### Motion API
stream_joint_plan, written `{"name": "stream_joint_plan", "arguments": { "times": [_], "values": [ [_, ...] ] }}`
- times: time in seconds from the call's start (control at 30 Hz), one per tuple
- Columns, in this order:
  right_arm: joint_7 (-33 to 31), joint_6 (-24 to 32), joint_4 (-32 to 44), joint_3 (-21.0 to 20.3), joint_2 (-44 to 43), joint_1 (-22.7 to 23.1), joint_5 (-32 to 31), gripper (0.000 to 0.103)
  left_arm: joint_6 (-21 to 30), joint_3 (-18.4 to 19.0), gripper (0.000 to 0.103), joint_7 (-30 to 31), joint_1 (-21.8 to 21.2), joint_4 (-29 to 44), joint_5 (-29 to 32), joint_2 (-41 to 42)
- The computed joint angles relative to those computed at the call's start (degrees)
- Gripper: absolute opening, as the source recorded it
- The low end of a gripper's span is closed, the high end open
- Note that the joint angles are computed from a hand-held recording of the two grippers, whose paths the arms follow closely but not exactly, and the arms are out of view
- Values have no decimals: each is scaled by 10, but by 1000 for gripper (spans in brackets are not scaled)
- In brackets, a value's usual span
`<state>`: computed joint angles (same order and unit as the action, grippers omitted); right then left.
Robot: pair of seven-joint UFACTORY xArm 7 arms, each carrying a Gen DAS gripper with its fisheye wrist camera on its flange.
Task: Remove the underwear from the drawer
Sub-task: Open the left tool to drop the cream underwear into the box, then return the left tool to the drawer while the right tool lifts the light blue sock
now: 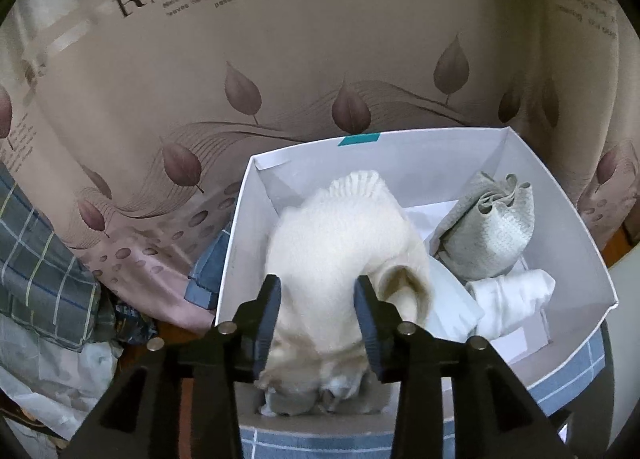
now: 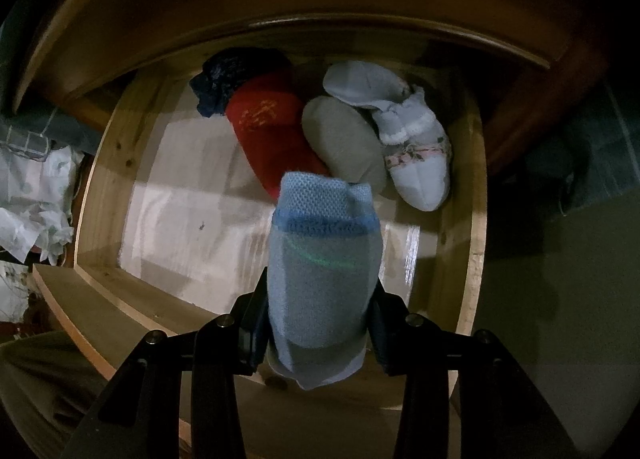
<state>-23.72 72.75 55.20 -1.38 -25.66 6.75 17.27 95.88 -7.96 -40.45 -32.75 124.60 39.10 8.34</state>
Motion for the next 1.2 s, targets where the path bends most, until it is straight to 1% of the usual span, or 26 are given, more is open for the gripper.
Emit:
{"name": "stream_joint_plan", "arguments": {
  "times": [0.1, 0.27, 0.37, 0.47, 0.6, 0.73, 0.9, 1.03, 1.13, 1.2],
  "values": [
    [0, -2, 0, 1, 1, 0, -1, 39, 3, -4, 41, -7, -4, -3, 3, -9],
    [0, -8, -4, 2, -1, 1, -1, 39, -6, -24, 43, -26, -6, -41, 14, -46],
    [2, -10, -6, 3, -2, 0, -5, 39, -8, -48, 43, -37, -8, -73, 32, -72],
    [3, -13, -9, 5, -4, 1, -9, 39, -11, -73, 45, -59, -4, -116, 36, -107],
    [6, -17, -10, 4, -6, 1, -9, 39, -49, -95, 48, -112, 15, -224, -10, -189],
    [5, -20, -13, 5, -11, 2, -14, 39, -51, -126, 48, -148, 31, -318, -27, -244],
    [-3, -28, -17, 6, -17, 6, -17, 39, -87, -139, 49, -202, 51, -447, -91, -307],
    [-14, -39, -24, 2, -27, 7, -18, 39, -110, -155, 49, -242, 76, -522, -117, -342],
    [-16, -47, -26, 0, -33, 7, -14, 39, -115, -174, 49, -256, 97, -558, -124, -356],
    [-21, -56, -30, -3, -42, 9, -8, 39, -122, -180, 49, -262, 106, -580, -136, -368]
  ]
}}
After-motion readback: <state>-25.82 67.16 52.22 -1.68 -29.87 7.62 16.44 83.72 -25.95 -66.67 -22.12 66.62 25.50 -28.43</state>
